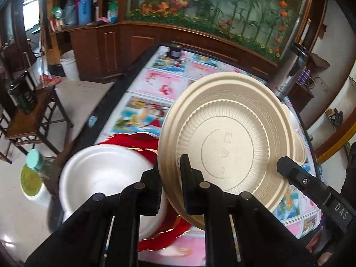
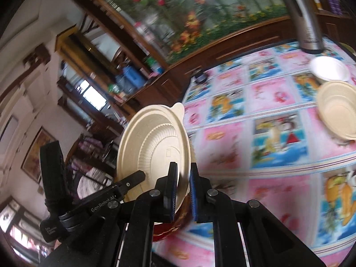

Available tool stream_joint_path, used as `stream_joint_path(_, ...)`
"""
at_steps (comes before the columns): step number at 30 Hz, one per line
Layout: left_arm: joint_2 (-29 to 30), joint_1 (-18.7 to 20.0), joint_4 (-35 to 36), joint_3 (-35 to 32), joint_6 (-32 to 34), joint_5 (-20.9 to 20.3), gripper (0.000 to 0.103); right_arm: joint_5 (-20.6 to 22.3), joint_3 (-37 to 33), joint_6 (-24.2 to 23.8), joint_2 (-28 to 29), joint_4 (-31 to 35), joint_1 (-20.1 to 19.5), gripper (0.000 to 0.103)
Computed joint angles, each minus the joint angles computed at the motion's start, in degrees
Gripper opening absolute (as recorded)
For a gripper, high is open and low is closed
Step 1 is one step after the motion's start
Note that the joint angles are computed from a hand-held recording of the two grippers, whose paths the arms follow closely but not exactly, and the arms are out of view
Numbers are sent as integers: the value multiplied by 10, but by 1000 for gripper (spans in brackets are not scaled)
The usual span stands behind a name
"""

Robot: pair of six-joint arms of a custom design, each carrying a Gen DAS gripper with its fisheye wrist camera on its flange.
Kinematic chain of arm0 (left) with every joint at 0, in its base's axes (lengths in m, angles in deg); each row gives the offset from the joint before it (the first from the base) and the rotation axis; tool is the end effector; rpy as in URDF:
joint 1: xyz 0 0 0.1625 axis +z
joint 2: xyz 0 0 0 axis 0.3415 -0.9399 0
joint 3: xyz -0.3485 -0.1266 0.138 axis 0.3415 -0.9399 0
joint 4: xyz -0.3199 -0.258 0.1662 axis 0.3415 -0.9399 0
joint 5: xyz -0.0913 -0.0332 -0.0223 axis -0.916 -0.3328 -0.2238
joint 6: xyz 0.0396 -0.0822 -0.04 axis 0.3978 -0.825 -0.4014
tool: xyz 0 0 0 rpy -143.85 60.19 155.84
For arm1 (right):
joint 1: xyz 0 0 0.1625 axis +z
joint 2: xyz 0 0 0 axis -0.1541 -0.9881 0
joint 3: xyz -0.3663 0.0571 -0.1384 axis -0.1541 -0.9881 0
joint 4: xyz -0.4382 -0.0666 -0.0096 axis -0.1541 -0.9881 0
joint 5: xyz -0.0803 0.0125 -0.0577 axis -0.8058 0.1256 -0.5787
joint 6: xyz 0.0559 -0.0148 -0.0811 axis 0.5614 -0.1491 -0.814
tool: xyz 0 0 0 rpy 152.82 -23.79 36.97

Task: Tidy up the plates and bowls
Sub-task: 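Lift the beige bowl with both grippers and carry it over the plate stack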

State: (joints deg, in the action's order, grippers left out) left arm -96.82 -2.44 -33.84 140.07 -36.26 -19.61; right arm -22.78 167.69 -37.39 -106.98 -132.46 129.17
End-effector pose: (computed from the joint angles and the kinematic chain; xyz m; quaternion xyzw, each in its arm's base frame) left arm -0.2071 -0.2804 0.2671 0.1025 0.9002 -0.3037 0.2947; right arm 0.2676 -0.2589 0.1676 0.1014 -0.9325 0.3443 0.0389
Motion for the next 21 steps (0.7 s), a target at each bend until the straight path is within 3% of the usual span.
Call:
stream_joint_path(6, -90, -19, 199, -17, -91, 10, 13, 22, -49, 20, 120, -12, 44, 10)
stream_joint_path(10, -128, -22, 275, -19, -122, 0, 13, 30, -77, 26, 184, -8, 65, 10)
stream_joint_path(14, -150, -12, 294, -9, -126, -7, 13, 35, -90, 25, 223, -2, 68, 10)
stream_joint_path(21, -170, 22, 256, 15, -90, -19, 13, 30, -92, 30, 251, -1, 57, 10)
